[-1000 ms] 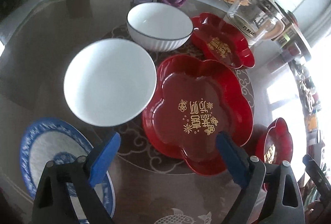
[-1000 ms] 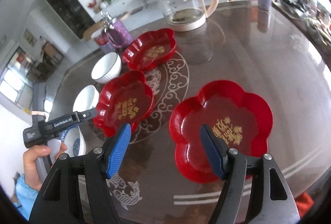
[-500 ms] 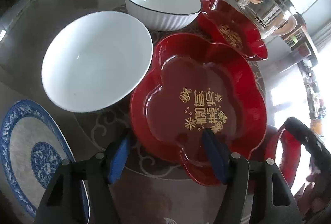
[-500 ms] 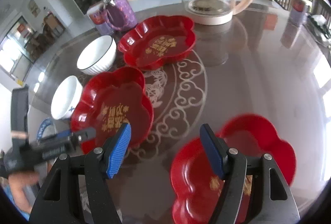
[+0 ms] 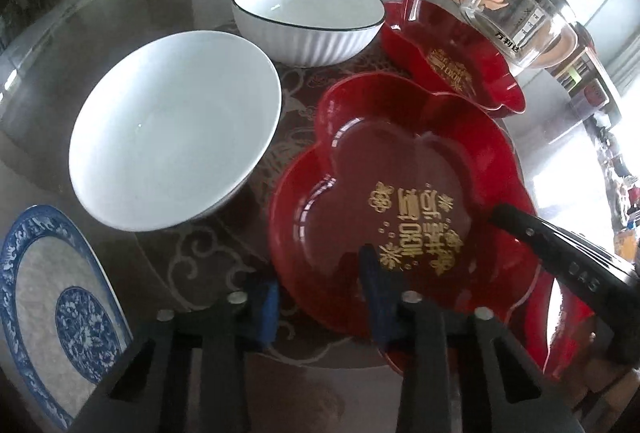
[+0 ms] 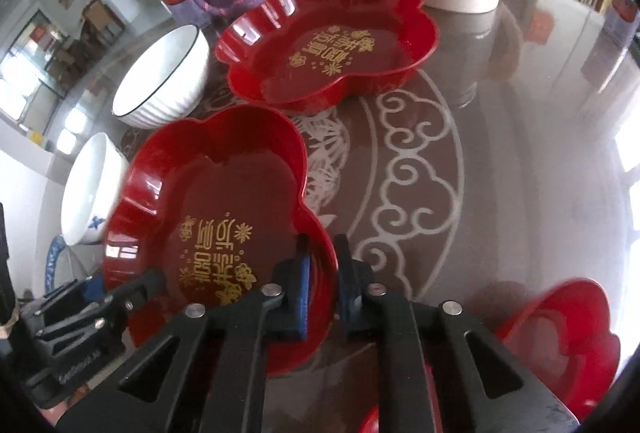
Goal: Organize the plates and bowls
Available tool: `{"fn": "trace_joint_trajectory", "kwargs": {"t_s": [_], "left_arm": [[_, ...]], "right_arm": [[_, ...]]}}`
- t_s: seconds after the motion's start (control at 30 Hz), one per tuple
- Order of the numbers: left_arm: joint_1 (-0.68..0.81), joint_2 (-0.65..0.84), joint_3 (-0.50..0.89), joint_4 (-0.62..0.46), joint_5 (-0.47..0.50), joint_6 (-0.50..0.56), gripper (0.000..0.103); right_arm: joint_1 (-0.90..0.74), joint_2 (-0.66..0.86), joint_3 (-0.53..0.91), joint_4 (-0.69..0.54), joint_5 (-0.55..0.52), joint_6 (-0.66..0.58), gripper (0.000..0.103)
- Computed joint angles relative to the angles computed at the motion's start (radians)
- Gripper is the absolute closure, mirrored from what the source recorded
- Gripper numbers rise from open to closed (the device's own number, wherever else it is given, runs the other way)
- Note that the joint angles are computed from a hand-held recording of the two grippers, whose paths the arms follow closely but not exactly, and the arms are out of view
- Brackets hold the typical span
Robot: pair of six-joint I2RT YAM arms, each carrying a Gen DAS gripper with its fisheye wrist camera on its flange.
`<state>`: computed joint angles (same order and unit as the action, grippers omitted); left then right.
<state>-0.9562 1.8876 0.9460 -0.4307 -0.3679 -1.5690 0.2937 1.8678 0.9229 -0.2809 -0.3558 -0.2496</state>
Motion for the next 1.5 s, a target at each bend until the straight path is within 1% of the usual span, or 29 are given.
{"fn": "trace_joint_trajectory", "kwargs": {"t_s": [0.13, 0.2, 0.3, 0.37, 0.47, 0.6, 0.67, 0.73, 0.83, 0.87, 0.93, 1.03, 1.13, 1.27, 1.33, 1.37, 1.4, 1.43, 1.47, 1.5], "left_arm": [[-0.037, -0.023, -0.010, -0.004, -0.041, -0.038, 0.074], [-0.067, -0.042, 0.010, -0.054, -0.079, -0.059, 0.074], [-0.129, -0.069, 0.074, -0.165, -0.153, -0.096, 0.074], [-0.170, -0.078, 0.140, -0.237, -0.200, -0.102, 0.074], [-0.207, -0.052, 0.255, -0.296, -0.237, -0.054, 0.074], [-0.231, 0.027, 0.401, -0.316, -0.258, 0.029, 0.074], [-0.221, 0.097, 0.482, -0.289, -0.238, 0.093, 0.074], [-0.215, 0.148, 0.538, -0.273, -0.220, 0.133, 0.074], [-0.197, 0.240, 0.629, -0.257, -0.183, 0.196, 0.074], [-0.199, 0.259, 0.655, -0.265, -0.178, 0.202, 0.074], [-0.197, 0.308, 0.716, -0.285, -0.163, 0.227, 0.074], [-0.205, 0.358, 0.785, -0.326, -0.169, 0.245, 0.071], [-0.218, 0.400, 0.835, -0.363, -0.173, 0.244, 0.071], [-0.219, 0.439, 0.871, -0.391, -0.180, 0.259, 0.071], [-0.220, 0.448, 0.879, -0.403, -0.197, 0.259, 0.066], [-0.218, 0.449, 0.880, -0.404, -0.203, 0.263, 0.055], [-0.217, 0.450, 0.881, -0.406, -0.214, 0.265, 0.039], [-0.218, 0.449, 0.886, -0.418, -0.235, 0.257, 0.032], [-0.221, 0.448, 0.894, -0.444, -0.267, 0.238, 0.022], [-0.222, 0.441, 0.894, -0.460, -0.291, 0.225, 0.019]], "right_arm": [[-0.043, -0.095, -0.070, -0.004, -0.048, -0.041, 0.092], [-0.072, -0.153, -0.099, -0.023, -0.080, -0.067, 0.092], [-0.135, -0.249, -0.130, -0.075, -0.149, -0.097, 0.092], [-0.205, -0.327, -0.143, -0.143, -0.203, -0.148, 0.092], [-0.331, -0.400, -0.124, -0.270, -0.269, -0.240, 0.092], [-0.540, -0.421, -0.076, -0.424, -0.332, -0.385, 0.092], [-0.627, -0.414, -0.068, -0.458, -0.342, -0.433, 0.092], [-0.713, -0.409, -0.075, -0.476, -0.346, -0.482, 0.091], [-0.808, -0.370, -0.084, -0.477, -0.343, -0.527, 0.090], [-0.831, -0.342, -0.077, -0.473, -0.341, -0.536, 0.090], [-0.855, -0.295, -0.075, -0.441, -0.335, -0.522, 0.090], [-0.854, -0.269, -0.090, -0.361, -0.323, -0.492, 0.090], [-0.833, -0.260, -0.128, -0.270, -0.295, -0.465, 0.090], [-0.829, -0.255, -0.182, -0.168, -0.280, -0.470, 0.090], [-0.831, -0.238, -0.193, -0.146, -0.282, -0.467, 0.086], [-0.840, -0.238, -0.203, -0.135, -0.287, -0.466, 0.085], [-0.851, -0.239, -0.207, -0.138, -0.296, -0.472, 0.083], [-0.860, -0.240, -0.208, -0.144, -0.306, -0.477, 0.080], [-0.876, -0.250, -0.216, -0.143, -0.320, -0.476, 0.075], [-0.890, -0.265, -0.227, -0.133, -0.331, -0.470, 0.061]]}}
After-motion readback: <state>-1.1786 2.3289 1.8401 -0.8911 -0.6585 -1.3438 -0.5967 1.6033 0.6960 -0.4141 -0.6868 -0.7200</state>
